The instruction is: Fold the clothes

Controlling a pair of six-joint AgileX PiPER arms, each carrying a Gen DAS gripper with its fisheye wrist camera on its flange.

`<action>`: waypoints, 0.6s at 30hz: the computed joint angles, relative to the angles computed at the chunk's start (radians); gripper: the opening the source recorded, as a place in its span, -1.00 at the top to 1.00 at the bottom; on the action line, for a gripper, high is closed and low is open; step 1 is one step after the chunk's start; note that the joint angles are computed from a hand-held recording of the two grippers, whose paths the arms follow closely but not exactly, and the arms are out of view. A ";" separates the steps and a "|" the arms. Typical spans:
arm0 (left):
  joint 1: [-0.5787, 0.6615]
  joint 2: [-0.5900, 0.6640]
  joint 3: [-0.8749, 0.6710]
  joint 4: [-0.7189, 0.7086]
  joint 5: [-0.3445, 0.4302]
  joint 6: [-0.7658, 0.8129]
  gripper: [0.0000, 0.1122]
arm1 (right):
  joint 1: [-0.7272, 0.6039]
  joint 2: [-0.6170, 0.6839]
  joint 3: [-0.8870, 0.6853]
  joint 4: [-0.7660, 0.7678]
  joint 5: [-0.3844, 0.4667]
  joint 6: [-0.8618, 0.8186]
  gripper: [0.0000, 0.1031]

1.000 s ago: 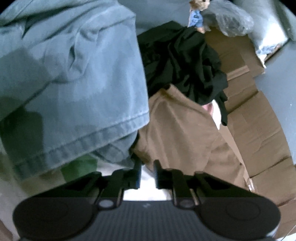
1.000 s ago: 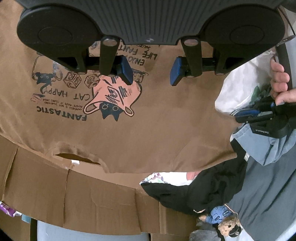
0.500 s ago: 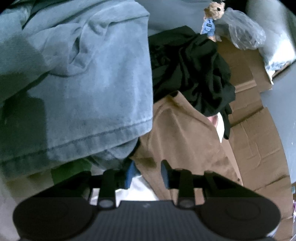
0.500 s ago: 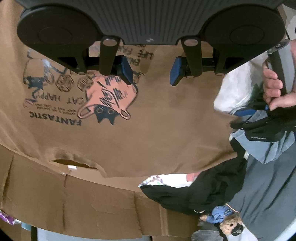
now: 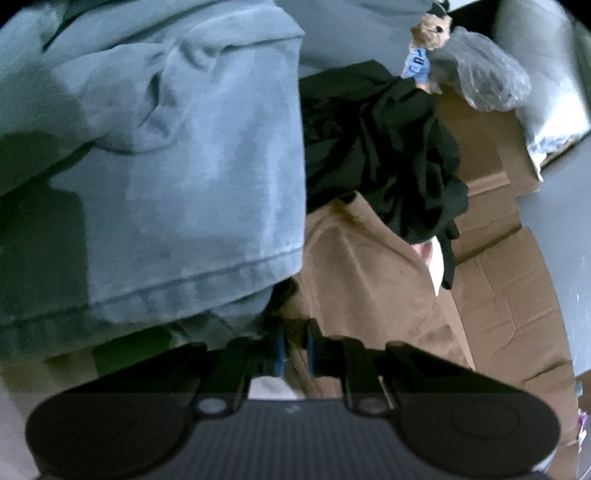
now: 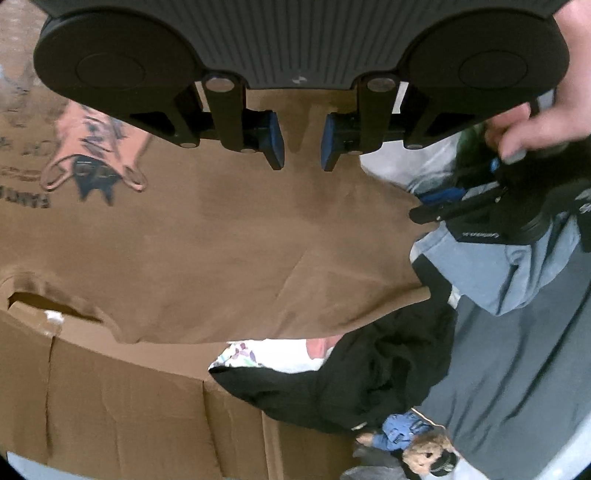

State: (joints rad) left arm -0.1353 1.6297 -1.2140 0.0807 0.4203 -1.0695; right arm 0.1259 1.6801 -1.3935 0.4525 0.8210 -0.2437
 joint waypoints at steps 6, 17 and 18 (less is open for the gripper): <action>0.014 -0.019 0.015 -0.047 -0.038 0.059 0.82 | 0.054 0.041 -0.010 -0.008 -0.028 0.032 0.44; 0.040 -0.027 0.036 -0.195 -0.108 0.214 0.83 | 0.040 0.059 0.022 -0.011 -0.032 0.046 0.42; 0.042 -0.028 0.037 -0.205 -0.109 0.226 0.83 | 0.037 0.050 0.027 0.000 -0.038 0.035 0.42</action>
